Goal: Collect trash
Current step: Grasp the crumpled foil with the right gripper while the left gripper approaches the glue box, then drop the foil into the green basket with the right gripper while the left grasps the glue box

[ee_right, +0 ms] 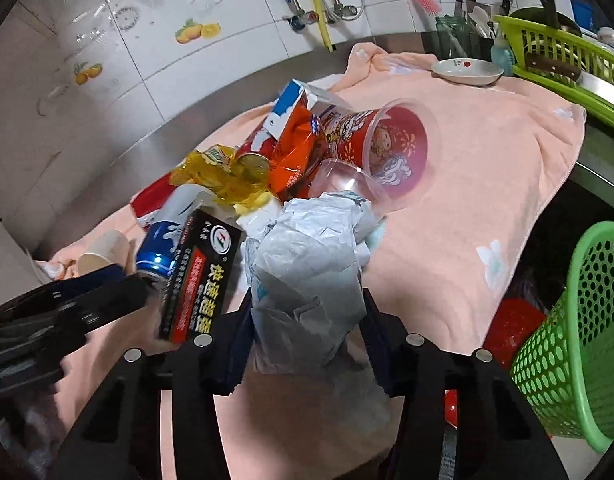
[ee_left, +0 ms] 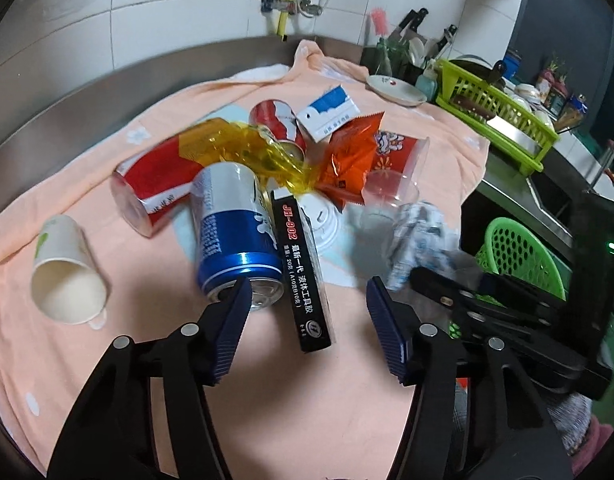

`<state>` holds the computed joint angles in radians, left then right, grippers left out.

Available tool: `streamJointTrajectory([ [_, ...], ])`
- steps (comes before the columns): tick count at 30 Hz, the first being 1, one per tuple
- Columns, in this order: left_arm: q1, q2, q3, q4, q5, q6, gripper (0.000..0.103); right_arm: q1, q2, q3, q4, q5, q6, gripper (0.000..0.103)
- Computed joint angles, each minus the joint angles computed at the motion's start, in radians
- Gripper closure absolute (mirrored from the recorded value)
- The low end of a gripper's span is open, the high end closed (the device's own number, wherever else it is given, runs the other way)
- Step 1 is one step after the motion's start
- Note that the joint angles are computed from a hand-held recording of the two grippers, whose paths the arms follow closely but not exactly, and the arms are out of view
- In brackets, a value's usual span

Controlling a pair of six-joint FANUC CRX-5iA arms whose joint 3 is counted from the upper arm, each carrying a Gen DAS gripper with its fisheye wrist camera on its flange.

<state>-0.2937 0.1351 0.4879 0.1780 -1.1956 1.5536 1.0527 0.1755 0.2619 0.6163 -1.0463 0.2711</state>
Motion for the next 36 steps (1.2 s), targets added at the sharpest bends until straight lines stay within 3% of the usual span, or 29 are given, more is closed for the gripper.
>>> streamJointTrajectory([
  [5, -0.011, 0.031, 0.025, -0.005, -0.024, 0.011, 0.053, 0.030, -0.078, -0.088, 0.069, 0.012, -0.071, 0.056],
  [12, -0.043, 0.060, 0.055, -0.045, -0.029, 0.028, 0.060, 0.084, -0.164, -0.194, 0.188, -0.076, -0.162, 0.056],
  [18, -0.071, 0.110, 0.145, -0.112, -0.082, 0.052, 0.061, 0.111, -0.243, -0.281, 0.254, -0.165, -0.242, 0.056],
  [29, -0.111, 0.190, 0.283, -0.232, -0.172, 0.087, 0.060, 0.087, -0.358, -0.405, 0.205, -0.363, -0.334, 0.056],
  [34, -0.146, 0.233, 0.354, -0.305, -0.230, 0.093, 0.060, 0.069, -0.391, -0.443, 0.166, -0.399, -0.351, 0.054],
  [36, -0.154, 0.238, 0.361, -0.316, -0.236, 0.090, 0.054, 0.058, -0.405, -0.459, 0.151, -0.391, -0.355, 0.052],
])
